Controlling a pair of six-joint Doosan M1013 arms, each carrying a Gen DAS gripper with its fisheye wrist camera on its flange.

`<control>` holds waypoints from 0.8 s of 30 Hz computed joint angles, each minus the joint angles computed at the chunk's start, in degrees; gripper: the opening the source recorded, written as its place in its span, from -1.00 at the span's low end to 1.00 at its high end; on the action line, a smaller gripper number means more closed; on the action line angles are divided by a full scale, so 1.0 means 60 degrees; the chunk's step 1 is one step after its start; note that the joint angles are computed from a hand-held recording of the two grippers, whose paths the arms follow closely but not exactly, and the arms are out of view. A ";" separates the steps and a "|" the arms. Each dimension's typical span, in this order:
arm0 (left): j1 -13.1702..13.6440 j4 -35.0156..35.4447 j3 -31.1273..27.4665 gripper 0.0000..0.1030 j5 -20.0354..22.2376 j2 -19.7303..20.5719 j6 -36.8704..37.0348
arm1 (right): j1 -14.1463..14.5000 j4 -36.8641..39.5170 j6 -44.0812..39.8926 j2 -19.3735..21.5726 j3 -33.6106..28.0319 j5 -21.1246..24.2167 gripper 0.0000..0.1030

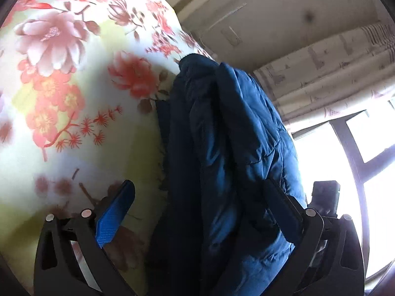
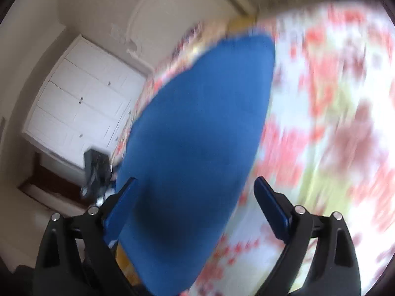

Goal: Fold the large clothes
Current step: 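Grasp the folded jacket with both tools and lift it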

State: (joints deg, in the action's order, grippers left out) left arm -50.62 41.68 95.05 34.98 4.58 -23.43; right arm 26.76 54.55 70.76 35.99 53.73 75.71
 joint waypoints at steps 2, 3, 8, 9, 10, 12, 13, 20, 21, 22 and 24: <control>0.0075 -0.0317 0.0008 0.91 -0.0243 0.0005 0.0359 | 0.0110 -0.0020 -0.0033 0.0104 0.0038 0.0459 0.96; 0.0124 -0.0516 0.0010 0.91 -0.0371 0.0006 0.0587 | 0.0114 0.0256 -0.0058 0.0146 0.0100 0.0543 0.96; 0.0626 -0.4036 -0.0117 0.86 -0.2472 0.0285 0.4124 | 0.0279 0.0531 0.0013 0.0320 -0.0193 0.0660 0.96; 0.0596 -0.3965 -0.0276 0.81 -0.2230 0.0384 0.4144 | 0.0321 0.0463 -0.0131 0.0257 -0.0142 0.0503 0.95; 0.0553 -0.3561 -0.0252 0.76 -0.2328 0.0388 0.3688 | 0.0351 0.0419 -0.0336 0.0150 0.0007 0.0292 0.81; 0.0472 -0.2281 -0.0314 0.54 -0.2453 0.0469 0.2418 | 0.0385 0.0255 -0.1009 -0.0220 0.0437 -0.0514 0.51; 0.0427 -0.1969 -0.0462 0.50 -0.2254 0.0546 0.2296 | 0.0378 0.0324 -0.1395 -0.0379 0.0645 -0.0863 0.39; 0.1082 -0.2227 -0.2363 0.26 -0.2811 0.1903 0.3725 | 0.0095 -0.0100 -0.2274 -0.0662 0.0256 -0.2682 0.20; 0.1199 -0.2773 -0.2699 0.25 -0.2784 0.2119 0.4421 | -0.0008 -0.0165 -0.2148 -0.0580 0.0015 -0.2812 0.20; 0.1358 -0.3524 -0.3215 0.24 -0.2700 0.2466 0.5316 | -0.0121 -0.0297 -0.1978 -0.0441 -0.0318 -0.2869 0.20; 0.1603 -0.4581 -0.4073 0.22 -0.2368 0.3060 0.6506 | -0.0333 -0.0566 -0.1408 0.0010 -0.1150 -0.2682 0.21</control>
